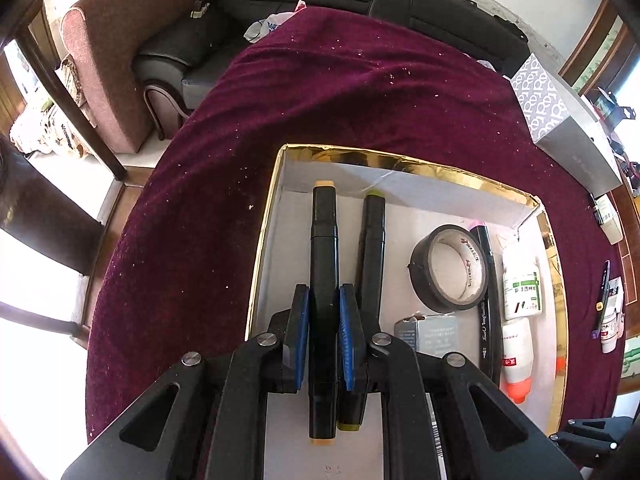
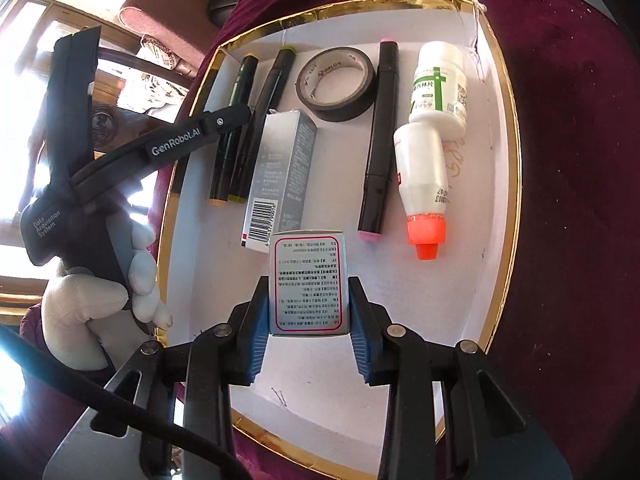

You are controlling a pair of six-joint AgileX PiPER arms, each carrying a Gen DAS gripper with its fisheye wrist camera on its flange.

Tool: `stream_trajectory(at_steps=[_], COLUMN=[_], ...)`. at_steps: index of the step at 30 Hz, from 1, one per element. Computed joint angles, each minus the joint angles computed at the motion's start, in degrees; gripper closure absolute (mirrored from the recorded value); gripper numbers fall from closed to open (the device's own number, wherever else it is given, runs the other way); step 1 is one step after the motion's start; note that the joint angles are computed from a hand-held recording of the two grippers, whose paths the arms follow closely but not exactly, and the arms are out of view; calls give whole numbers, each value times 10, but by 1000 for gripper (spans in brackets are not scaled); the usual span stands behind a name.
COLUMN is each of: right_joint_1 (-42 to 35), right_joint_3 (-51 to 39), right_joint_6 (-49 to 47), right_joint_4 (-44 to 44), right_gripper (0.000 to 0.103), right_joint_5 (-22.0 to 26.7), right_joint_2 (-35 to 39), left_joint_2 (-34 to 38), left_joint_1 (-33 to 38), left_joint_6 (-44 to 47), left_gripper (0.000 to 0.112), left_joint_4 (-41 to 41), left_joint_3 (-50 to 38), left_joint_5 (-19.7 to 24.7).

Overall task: Organize objects
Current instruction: 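Release the marker in the tray with left tool while right sets the box beside it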

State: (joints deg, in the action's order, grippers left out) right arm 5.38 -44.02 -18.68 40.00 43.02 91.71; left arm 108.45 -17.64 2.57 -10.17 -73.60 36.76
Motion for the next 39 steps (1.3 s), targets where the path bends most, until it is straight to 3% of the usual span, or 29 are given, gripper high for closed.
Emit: stream_trajectory(at_steps=[8, 17, 25, 30, 34, 39], right_joint_1=[-33, -30, 55, 80, 82, 53], right_joint_3=[24, 12, -37, -56, -59, -7], right_joint_6=[-42, -63, 47, 104, 131, 168], right_joint_4=[37, 67, -34, -88, -114, -137], right_gripper=[69, 69, 69, 51, 51, 51], right_joint_5=[10, 0, -69, -86, -90, -88], right_joint_2=[-12, 31, 74, 80, 61, -43], left_joint_2=[12, -12, -115, -155, -171, -185], left_joint_1=[-8, 42, 67, 47, 14, -30], left_joint_6=[-22, 47, 46, -12, -72, -148], left_gripper=[100, 95, 79, 73, 73, 73], left_joint_4=[23, -87, -96, -38, 30, 115], left_joint_3=[-22, -24, 46, 76, 84, 84], left_joint_5=[16, 64, 54, 46, 47, 44])
